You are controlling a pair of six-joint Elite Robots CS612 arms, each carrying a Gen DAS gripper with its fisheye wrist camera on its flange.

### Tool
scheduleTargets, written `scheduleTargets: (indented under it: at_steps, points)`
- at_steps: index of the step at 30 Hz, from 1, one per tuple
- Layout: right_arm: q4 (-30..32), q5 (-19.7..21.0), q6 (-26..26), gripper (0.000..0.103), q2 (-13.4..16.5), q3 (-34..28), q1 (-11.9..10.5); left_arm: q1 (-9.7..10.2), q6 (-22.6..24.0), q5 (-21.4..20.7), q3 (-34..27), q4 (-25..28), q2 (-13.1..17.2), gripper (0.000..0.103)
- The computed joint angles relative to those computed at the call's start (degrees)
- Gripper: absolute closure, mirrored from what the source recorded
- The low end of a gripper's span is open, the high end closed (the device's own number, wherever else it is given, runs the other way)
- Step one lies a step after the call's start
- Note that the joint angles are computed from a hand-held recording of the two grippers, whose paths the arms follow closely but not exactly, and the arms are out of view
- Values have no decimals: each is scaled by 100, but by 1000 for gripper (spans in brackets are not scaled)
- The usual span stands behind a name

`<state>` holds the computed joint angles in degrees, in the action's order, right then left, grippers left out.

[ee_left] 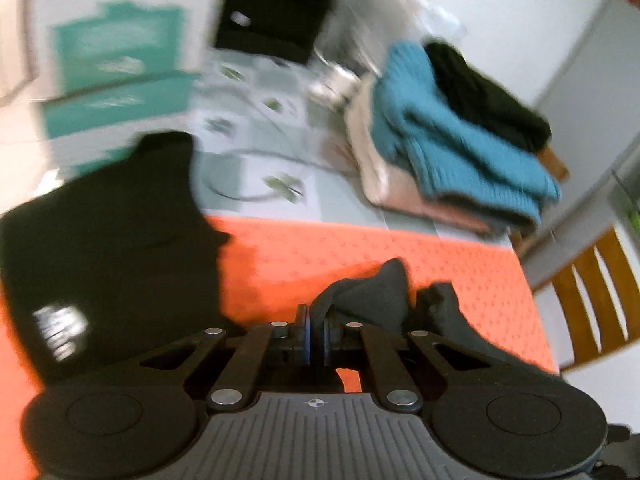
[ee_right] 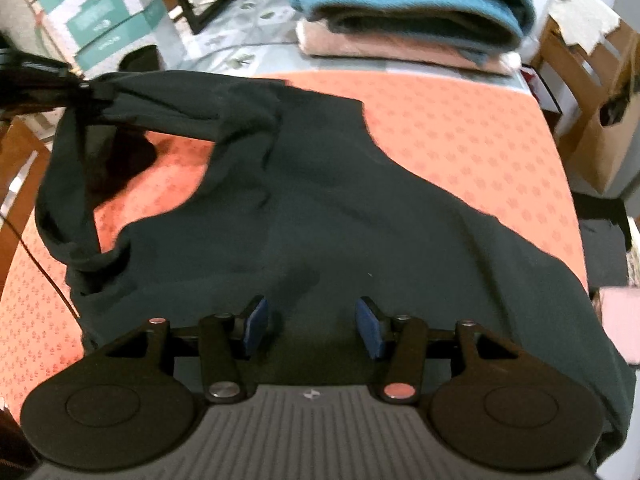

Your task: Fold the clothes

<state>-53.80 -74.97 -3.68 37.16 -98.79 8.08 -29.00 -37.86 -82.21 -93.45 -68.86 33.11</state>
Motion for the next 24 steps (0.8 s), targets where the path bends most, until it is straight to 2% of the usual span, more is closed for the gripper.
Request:
scheduleTargets:
  at_steps: [6,14,19,23,24]
  points:
    - [-6,243,-370,47,-38,84,18,-143,-1135,977,-852,858,57,95]
    - [126,463,-930,47,-88,208,34,-458,-3311,2327,-1823,2928,-13,95]
    - [239,581,-1316,47,-116,280,52,-707,-4930,2754,-2239,4341,-170,95]
    - [286,684,-1611,47,-152,339,56,-897,-6471,2805,-2456,5475,-337,95]
    - [286,701,-1665,47,-163,355,58,-919,-6705,2787,-2489,5652,-352,95]
